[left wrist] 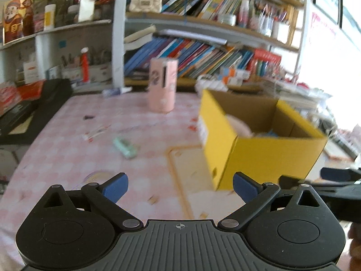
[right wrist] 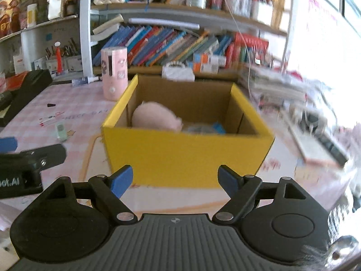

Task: Organize objects
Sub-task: 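Withdraw both open tools from the yellow box, then reach toward the mint-green tape dispenser and white stapler box with both tools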

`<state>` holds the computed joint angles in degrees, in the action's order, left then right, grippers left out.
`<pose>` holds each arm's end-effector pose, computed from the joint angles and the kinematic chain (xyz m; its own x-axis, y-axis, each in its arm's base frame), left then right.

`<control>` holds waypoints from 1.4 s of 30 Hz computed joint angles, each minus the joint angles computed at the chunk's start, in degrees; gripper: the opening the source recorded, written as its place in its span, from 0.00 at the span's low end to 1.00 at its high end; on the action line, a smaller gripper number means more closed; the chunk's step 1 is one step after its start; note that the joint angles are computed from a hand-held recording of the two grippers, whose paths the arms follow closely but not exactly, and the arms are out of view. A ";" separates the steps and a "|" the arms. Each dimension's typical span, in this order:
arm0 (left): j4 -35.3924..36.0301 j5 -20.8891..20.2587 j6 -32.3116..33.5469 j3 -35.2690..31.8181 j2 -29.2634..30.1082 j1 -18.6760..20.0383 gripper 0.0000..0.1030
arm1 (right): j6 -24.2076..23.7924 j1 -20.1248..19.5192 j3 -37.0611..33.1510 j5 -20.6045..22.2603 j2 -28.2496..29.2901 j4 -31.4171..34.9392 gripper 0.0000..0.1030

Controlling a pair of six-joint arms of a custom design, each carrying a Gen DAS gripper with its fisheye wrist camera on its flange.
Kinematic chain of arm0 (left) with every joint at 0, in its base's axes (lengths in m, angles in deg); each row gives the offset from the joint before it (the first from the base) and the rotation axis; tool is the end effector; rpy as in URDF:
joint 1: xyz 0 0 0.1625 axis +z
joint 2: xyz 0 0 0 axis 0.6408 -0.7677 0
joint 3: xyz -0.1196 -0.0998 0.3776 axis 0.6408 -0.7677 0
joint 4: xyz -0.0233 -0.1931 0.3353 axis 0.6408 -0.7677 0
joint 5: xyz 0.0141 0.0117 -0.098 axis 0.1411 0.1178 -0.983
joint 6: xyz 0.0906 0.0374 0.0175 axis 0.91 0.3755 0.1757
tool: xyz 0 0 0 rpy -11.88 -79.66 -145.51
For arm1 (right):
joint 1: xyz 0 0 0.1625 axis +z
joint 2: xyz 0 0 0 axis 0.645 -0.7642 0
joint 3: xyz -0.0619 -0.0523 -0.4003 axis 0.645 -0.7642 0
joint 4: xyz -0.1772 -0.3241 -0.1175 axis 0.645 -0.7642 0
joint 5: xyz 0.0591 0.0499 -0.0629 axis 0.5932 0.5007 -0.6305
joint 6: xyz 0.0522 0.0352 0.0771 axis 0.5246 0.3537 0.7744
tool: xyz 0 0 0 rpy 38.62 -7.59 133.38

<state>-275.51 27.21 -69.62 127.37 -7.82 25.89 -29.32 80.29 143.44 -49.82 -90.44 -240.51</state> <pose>0.0042 -0.4845 0.3108 -0.7604 -0.0458 -0.6478 0.5149 0.5654 -0.6444 0.3736 -0.5133 -0.0743 -0.6702 -0.1323 0.7303 -0.6473 0.5856 -0.4879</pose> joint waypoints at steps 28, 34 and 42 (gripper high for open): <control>7.15 11.20 -0.93 11.32 -19.16 -0.31 0.98 | 15.67 6.99 1.49 5.92 2.30 14.06 0.86; 5.63 12.01 -0.36 11.13 -20.25 0.21 0.98 | 14.14 8.04 -0.99 6.79 3.53 15.40 0.87; 5.07 11.05 0.18 10.15 -19.57 1.46 0.98 | 12.65 8.24 -2.92 7.71 4.40 16.81 0.87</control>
<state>-270.43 38.26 -69.44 137.52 -27.39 27.35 -16.68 88.54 140.52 -42.12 -86.03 -223.70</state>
